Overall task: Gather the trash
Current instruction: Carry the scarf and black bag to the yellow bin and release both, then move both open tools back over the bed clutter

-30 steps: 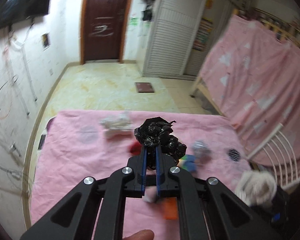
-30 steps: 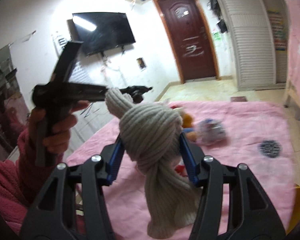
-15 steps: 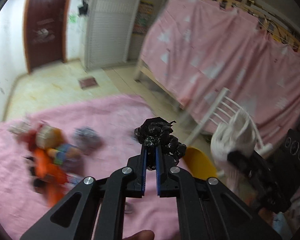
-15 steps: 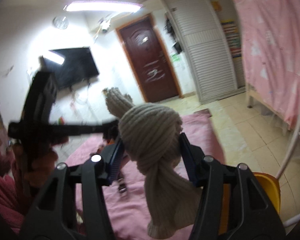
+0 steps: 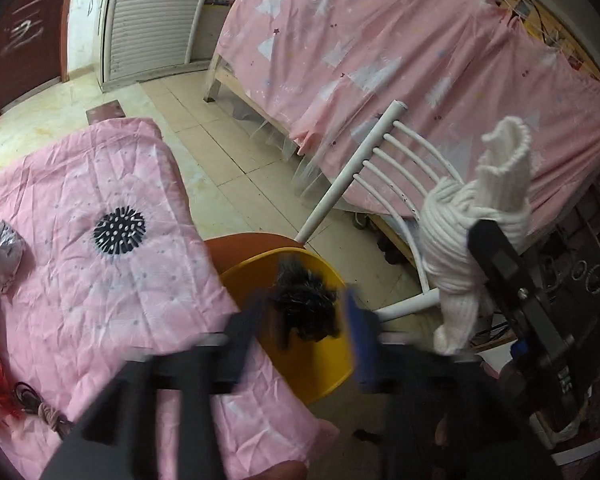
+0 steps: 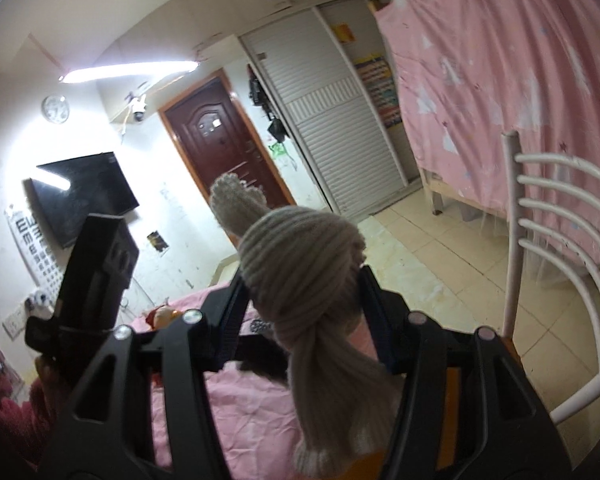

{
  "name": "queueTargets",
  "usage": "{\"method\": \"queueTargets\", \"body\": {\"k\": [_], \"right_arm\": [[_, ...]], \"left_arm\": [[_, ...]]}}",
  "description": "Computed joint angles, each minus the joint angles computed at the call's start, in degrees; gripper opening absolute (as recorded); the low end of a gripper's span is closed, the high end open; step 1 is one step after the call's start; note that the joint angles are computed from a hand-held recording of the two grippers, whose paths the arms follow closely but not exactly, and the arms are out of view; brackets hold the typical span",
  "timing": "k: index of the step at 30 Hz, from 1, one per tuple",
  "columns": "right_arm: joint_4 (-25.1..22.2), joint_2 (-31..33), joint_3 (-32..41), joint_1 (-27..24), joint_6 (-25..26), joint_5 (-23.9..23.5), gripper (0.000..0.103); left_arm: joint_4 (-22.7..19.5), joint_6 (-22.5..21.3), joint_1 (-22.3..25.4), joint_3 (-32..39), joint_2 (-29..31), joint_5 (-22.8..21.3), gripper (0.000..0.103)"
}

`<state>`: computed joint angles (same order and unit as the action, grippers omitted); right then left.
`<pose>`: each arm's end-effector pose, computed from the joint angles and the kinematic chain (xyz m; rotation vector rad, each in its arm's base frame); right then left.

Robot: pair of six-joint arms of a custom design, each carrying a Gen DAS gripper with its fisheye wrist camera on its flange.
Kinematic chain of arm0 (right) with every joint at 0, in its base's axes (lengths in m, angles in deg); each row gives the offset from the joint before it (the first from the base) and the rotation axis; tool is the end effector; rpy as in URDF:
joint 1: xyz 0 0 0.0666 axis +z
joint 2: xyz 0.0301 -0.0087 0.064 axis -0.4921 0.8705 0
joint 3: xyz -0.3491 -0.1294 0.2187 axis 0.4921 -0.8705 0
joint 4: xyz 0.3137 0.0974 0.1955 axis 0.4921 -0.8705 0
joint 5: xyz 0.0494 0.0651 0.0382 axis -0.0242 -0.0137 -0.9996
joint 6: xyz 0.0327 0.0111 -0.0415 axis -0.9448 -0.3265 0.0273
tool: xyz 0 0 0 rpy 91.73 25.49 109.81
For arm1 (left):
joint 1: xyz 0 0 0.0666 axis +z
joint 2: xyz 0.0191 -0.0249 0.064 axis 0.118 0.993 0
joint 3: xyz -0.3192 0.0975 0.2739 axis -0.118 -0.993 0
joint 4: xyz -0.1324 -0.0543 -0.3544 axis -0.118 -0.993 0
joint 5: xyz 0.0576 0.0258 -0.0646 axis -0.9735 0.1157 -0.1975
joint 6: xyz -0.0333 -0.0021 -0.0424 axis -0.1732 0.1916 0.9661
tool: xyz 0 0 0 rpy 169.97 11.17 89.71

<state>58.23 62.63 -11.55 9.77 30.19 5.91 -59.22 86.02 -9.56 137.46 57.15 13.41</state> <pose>0.3364 0.2613 0.2692 0.1224 1.9074 0.6188 0.4367 -0.1430 0.2820 0.4203 2.5515 -0.6566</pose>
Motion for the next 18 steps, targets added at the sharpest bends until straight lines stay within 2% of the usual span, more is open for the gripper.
{"method": "queueTargets", "body": {"k": [2, 6, 9, 10, 18], "right_arm": [[0.30, 0.55, -0.36, -1.09, -0.74, -0.82, 0.053], [-1.25, 2.06, 0.14, -1.93, -1.68, -1.20, 0.055], [-3.08, 3.39, 1.37, -2.13, -2.30, -1.91, 0.072], [-3.41, 3.75, 1.65, -2.09, -2.28, -1.77, 0.074], [-3.77, 4.40, 2.77, -1.43, -1.82, -2.34, 0.074]], "left_arm": [[1.07, 0.92, -0.20, -0.52, -0.75, -0.67, 0.070], [1.08, 1.41, 0.64, -0.91, -1.83, -1.49, 0.071], [2.26, 1.62, 1.16, -1.99, -3.13, -2.02, 0.074], [2.72, 1.60, 1.40, -2.51, -3.71, -1.96, 0.074], [3.73, -0.07, 2.78, -5.09, -8.22, -1.07, 0.075]]}}
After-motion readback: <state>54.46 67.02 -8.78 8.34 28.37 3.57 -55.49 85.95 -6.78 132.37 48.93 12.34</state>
